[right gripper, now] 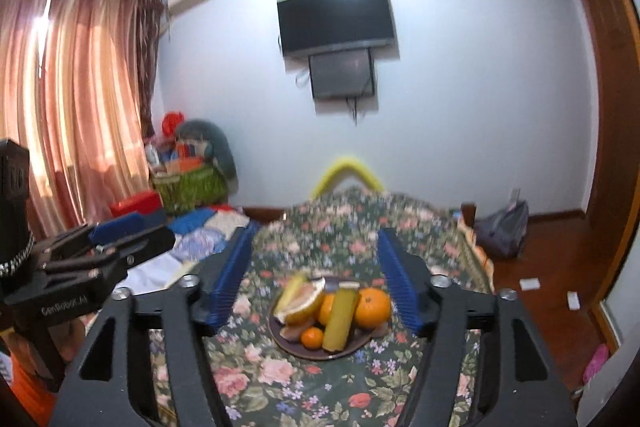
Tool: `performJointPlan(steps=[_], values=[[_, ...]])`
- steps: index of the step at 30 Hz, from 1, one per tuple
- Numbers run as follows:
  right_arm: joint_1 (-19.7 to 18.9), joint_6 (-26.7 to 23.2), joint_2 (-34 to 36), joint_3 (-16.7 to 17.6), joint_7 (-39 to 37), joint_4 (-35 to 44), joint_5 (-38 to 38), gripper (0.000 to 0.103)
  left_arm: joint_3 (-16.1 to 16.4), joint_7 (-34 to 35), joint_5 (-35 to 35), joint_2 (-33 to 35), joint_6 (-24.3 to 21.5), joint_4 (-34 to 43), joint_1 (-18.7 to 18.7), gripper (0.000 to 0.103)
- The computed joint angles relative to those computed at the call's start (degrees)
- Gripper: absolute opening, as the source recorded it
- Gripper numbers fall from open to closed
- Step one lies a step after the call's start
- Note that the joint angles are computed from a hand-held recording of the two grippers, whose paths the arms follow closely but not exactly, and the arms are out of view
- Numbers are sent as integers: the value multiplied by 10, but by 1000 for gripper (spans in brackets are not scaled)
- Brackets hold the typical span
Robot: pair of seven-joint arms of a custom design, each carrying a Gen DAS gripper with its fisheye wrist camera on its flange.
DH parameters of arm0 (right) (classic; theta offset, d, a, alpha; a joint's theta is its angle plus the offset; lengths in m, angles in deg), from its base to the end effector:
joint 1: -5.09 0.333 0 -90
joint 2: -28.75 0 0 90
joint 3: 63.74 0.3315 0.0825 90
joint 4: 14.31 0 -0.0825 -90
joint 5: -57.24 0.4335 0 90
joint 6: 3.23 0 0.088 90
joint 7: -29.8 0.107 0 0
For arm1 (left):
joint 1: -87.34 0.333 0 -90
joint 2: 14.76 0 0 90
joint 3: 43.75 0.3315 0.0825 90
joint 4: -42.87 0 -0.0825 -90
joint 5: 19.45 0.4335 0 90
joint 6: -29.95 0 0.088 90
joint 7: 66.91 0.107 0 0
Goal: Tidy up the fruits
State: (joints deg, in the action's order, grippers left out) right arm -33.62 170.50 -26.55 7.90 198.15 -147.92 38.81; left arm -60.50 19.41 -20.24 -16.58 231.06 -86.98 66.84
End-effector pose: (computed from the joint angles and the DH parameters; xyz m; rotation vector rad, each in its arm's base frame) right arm 0.3838 0.4159 0.5029 -1.2988 1.4405 -1.0232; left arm 0.4716 -0.3586 0.5171 -1.0449 1.9247 -1.4722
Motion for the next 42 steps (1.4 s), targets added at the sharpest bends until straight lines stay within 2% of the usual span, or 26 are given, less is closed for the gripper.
performJointPlan(steps=[3, 6, 7, 13, 16, 42], values=[[13, -18, -38, -6, 11, -1, 2, 87, 2, -5, 4, -28, 28, -32, -1, 88], [14, -29, -59, -3, 21, 1, 1, 101, -10, 12, -21, -46, 40, -53, 5, 93], [14, -32, -64, -1, 23, 2, 1, 103, -13, 18, -29, -48, 40, -55, 6, 96], [8, -55, -64, 12, 20, 15, -3, 103, -26, 42, -67, -62, 49, -73, 9, 101], [15, -59, -65, 12, 21, 13, -2, 103, -22, 35, -65, -68, 54, -81, 6, 103], [34, -67, -69, 7, 42, 1, -11, 103, -27, 45, -78, -67, 53, -83, 4, 103]])
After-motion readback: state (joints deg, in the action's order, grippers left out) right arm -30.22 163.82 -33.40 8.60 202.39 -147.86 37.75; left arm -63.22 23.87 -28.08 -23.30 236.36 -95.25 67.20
